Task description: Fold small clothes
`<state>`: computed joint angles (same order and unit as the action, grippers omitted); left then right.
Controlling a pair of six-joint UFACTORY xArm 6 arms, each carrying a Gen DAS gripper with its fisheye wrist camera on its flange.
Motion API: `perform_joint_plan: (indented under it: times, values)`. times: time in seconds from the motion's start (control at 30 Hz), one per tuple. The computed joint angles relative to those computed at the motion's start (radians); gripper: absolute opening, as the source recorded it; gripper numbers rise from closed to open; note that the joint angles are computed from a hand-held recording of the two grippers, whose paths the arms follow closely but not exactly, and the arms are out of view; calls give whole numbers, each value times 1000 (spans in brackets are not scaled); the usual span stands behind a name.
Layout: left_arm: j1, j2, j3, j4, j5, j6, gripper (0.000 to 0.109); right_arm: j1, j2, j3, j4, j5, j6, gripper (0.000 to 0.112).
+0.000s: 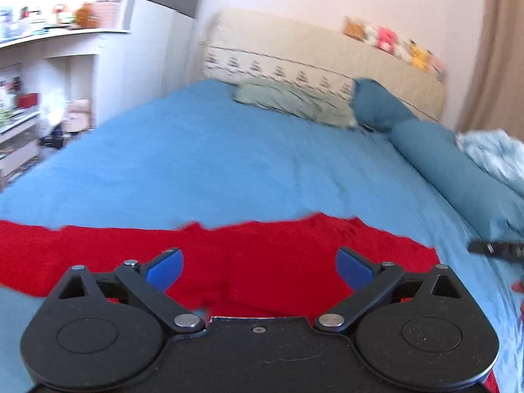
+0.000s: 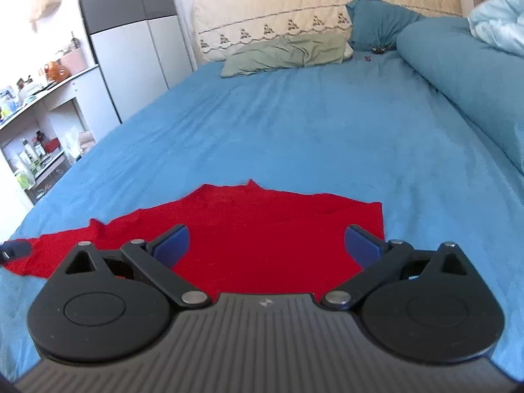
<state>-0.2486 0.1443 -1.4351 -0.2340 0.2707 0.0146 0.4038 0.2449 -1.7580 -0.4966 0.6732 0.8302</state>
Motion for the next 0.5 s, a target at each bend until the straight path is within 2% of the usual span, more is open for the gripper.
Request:
perform_joint_plan:
  times: [0.13,0.23,0.33,0.5]
  values:
    - [98,-46,42,69,6,-75,102,45,-8,-5,8,31,14,103]
    - [173,-52,72,59,-12,-74,102,93,-4,-11,-61,72,64,103]
    - [247,-33,95,76,-32,-114,101,136,43,-63,-142,141,90,103]
    - [343,46,82,58,-39,-139,93,160,128,-123,-113,157,85,103]
